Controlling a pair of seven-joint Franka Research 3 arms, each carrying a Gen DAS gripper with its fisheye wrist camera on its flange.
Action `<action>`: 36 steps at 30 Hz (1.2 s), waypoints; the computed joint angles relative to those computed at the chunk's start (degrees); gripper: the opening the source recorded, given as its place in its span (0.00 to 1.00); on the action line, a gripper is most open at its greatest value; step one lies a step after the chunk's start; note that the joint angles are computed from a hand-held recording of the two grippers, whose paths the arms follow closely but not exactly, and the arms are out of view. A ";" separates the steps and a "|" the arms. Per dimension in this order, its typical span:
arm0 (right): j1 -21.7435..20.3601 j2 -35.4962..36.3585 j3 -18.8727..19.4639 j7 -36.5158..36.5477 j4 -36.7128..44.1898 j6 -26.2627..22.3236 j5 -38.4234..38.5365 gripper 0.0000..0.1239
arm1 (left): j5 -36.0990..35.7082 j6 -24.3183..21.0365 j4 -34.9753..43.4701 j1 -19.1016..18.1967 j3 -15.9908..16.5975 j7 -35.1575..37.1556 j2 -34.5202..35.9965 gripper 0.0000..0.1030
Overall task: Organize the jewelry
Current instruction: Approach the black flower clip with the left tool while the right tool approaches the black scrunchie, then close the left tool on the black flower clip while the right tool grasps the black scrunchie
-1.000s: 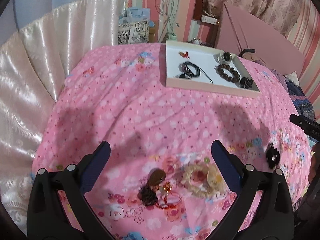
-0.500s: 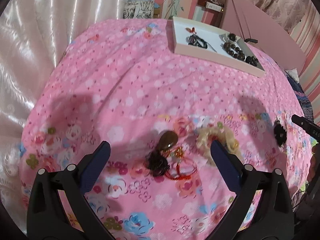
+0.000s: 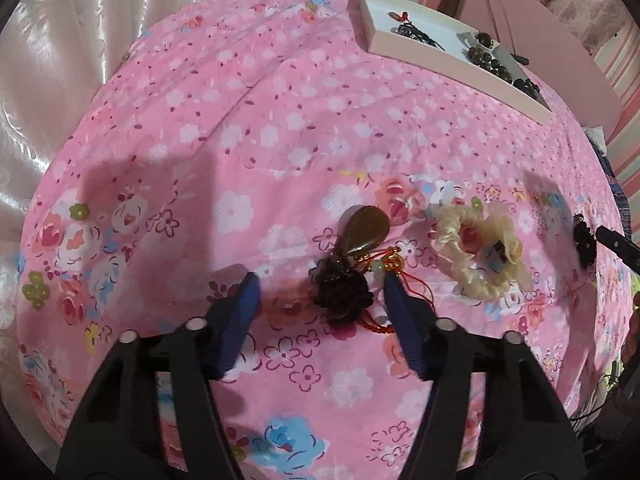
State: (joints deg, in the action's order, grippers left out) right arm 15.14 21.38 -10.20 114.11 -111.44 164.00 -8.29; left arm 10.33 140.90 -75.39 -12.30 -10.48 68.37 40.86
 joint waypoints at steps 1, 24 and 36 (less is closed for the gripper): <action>-0.90 0.23 1.09 -1.22 0.20 -0.43 1.19 0.57 | 0.14 -0.35 0.49 -0.10 0.15 -0.04 0.38 0.52; -1.92 2.02 2.73 -8.28 1.88 -1.48 8.43 0.45 | 4.53 -3.51 7.86 -2.71 1.70 2.25 4.78 0.48; -1.88 3.31 2.03 -6.48 2.59 -2.96 6.38 0.45 | 4.48 -2.21 7.09 -2.73 1.58 3.09 4.61 0.45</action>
State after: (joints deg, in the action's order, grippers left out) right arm 13.26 24.69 -8.18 107.64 -108.85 161.04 -1.91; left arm 14.81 138.69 -68.30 -15.03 -8.90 71.46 45.47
